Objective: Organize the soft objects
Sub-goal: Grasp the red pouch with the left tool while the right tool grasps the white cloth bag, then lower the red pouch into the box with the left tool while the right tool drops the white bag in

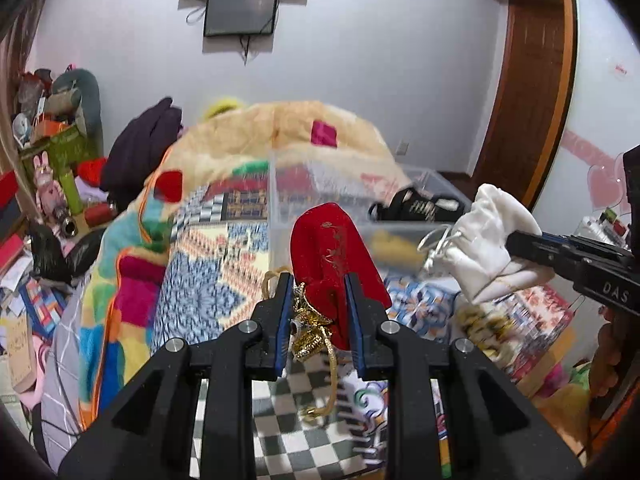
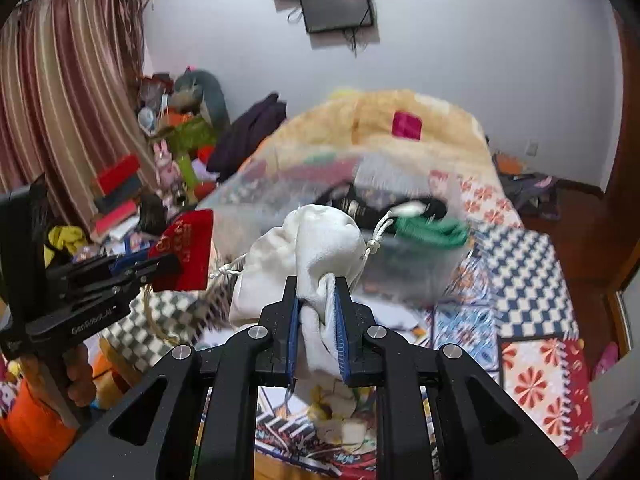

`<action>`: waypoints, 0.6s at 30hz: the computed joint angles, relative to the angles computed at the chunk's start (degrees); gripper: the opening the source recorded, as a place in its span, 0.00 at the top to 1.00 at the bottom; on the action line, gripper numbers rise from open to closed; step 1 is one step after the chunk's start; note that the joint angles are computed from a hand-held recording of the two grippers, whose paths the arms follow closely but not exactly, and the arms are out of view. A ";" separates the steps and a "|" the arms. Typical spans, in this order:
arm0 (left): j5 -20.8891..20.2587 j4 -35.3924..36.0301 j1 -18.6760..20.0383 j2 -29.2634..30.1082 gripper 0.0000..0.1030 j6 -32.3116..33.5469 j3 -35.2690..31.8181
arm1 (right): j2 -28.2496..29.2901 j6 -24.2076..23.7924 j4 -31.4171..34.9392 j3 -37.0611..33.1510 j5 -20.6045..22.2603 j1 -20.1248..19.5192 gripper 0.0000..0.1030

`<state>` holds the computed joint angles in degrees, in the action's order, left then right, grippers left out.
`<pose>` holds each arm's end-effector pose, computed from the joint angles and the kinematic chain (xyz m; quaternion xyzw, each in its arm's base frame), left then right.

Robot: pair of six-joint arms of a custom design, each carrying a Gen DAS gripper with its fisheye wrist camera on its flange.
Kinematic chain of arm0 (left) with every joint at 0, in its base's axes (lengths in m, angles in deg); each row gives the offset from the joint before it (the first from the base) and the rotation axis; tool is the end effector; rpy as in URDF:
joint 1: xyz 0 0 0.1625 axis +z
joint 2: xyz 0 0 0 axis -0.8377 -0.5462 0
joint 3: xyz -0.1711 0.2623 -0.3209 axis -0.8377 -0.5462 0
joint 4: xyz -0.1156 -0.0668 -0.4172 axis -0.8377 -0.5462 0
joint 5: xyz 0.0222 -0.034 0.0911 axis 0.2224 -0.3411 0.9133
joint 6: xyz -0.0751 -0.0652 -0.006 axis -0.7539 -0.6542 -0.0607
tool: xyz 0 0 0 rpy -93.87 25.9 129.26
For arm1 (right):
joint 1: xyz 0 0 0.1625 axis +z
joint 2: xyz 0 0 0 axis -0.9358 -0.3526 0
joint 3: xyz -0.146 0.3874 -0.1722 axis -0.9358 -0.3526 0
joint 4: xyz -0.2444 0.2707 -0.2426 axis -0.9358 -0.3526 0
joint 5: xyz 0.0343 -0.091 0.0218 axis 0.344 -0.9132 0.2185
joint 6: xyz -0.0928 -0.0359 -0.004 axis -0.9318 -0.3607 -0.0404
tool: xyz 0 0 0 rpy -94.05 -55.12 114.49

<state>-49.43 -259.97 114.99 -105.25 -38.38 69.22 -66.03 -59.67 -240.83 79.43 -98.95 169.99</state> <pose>-0.1360 -0.6133 0.2505 0.1404 0.8309 -0.4456 0.3023 0.2559 -0.7027 0.1318 0.3728 -0.8768 0.2778 0.1226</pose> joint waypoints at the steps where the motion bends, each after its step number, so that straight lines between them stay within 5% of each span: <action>1: -0.10 -0.37 -0.24 0.01 0.76 0.61 -0.28 | -0.15 0.13 -0.60 -0.10 0.26 0.10 0.86; 18: -1.41 2.42 0.03 6.87 0.76 10.02 -15.99 | 4.15 2.80 -4.66 -10.01 0.28 2.22 0.86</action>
